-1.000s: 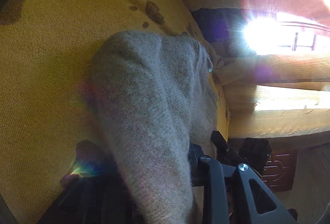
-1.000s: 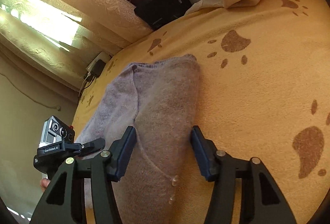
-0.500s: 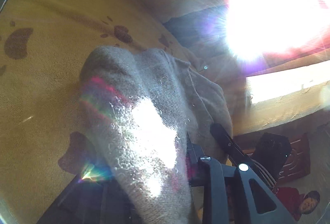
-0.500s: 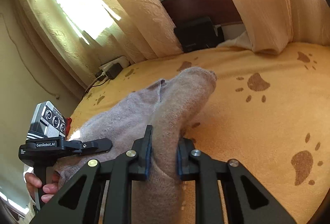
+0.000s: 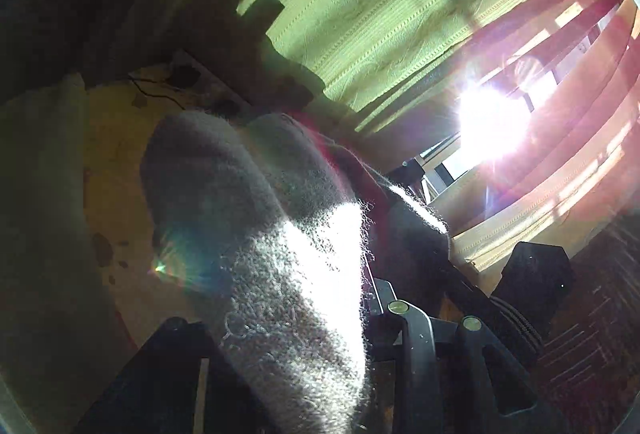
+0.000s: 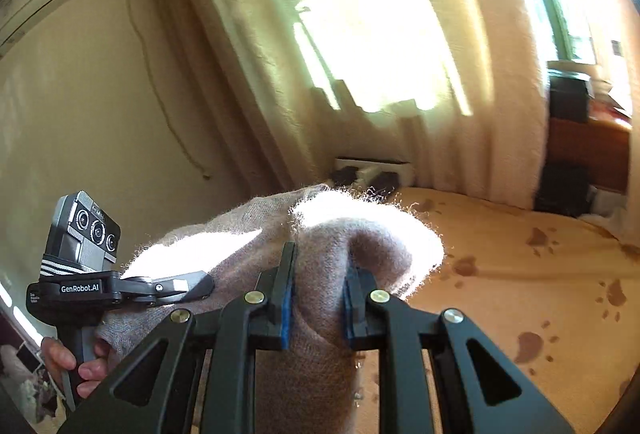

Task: Fold clothes
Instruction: 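Lift the folded sweater with both grippers and carry it toward the red mat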

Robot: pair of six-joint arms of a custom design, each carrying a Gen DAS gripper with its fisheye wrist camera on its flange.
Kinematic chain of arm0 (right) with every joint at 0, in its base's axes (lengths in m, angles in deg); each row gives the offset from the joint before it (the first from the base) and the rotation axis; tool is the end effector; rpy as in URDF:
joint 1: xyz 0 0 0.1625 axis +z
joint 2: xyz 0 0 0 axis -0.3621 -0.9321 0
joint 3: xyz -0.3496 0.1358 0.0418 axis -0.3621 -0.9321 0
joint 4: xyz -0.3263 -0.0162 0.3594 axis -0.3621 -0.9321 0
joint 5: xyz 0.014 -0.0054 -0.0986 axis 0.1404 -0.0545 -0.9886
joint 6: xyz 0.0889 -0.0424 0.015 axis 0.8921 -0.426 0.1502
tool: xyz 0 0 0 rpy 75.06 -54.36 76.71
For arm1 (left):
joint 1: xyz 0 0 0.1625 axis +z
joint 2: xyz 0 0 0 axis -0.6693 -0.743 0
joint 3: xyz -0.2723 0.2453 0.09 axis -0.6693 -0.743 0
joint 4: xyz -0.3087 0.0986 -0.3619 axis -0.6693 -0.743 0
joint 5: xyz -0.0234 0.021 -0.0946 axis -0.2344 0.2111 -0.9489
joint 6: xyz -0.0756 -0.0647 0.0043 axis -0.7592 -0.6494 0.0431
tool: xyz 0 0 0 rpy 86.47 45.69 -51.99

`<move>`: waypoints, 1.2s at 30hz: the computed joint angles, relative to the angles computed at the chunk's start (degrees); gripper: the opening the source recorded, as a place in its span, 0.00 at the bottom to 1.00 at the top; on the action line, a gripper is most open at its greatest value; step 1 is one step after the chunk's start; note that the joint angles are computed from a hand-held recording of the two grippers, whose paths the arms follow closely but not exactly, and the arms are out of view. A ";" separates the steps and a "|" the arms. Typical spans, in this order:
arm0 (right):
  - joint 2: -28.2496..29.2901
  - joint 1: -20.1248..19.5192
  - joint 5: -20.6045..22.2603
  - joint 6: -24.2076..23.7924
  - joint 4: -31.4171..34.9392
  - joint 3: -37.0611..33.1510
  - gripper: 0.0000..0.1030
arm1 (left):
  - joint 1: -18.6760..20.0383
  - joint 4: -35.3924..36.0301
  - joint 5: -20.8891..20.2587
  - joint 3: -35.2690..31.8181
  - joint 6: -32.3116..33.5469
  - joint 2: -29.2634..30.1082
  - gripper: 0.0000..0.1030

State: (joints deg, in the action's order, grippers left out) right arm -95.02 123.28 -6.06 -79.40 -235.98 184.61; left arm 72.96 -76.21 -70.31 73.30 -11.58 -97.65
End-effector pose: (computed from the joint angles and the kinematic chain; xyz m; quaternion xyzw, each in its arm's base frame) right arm 0.2165 -0.3912 0.2435 0.2826 -0.8696 0.4004 0.0592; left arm -0.2596 -0.3649 0.2768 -0.1044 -0.9365 0.3332 0.0325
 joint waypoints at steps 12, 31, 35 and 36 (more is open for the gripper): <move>35.99 16.09 1.01 3.94 -2.56 -20.16 0.20 | 5.56 27.91 18.10 9.23 -6.88 -38.85 0.28; 38.54 15.51 -2.23 -16.10 -24.64 -9.65 0.70 | 8.00 29.77 23.32 10.87 -1.08 -36.62 0.41; 40.88 17.21 -3.19 -23.78 -24.74 -7.53 0.70 | 6.26 31.94 25.17 10.46 -4.56 -33.09 0.42; 42.24 17.40 -4.19 -25.09 -24.75 -7.76 0.70 | 6.73 31.50 24.52 10.35 -4.90 -32.82 0.42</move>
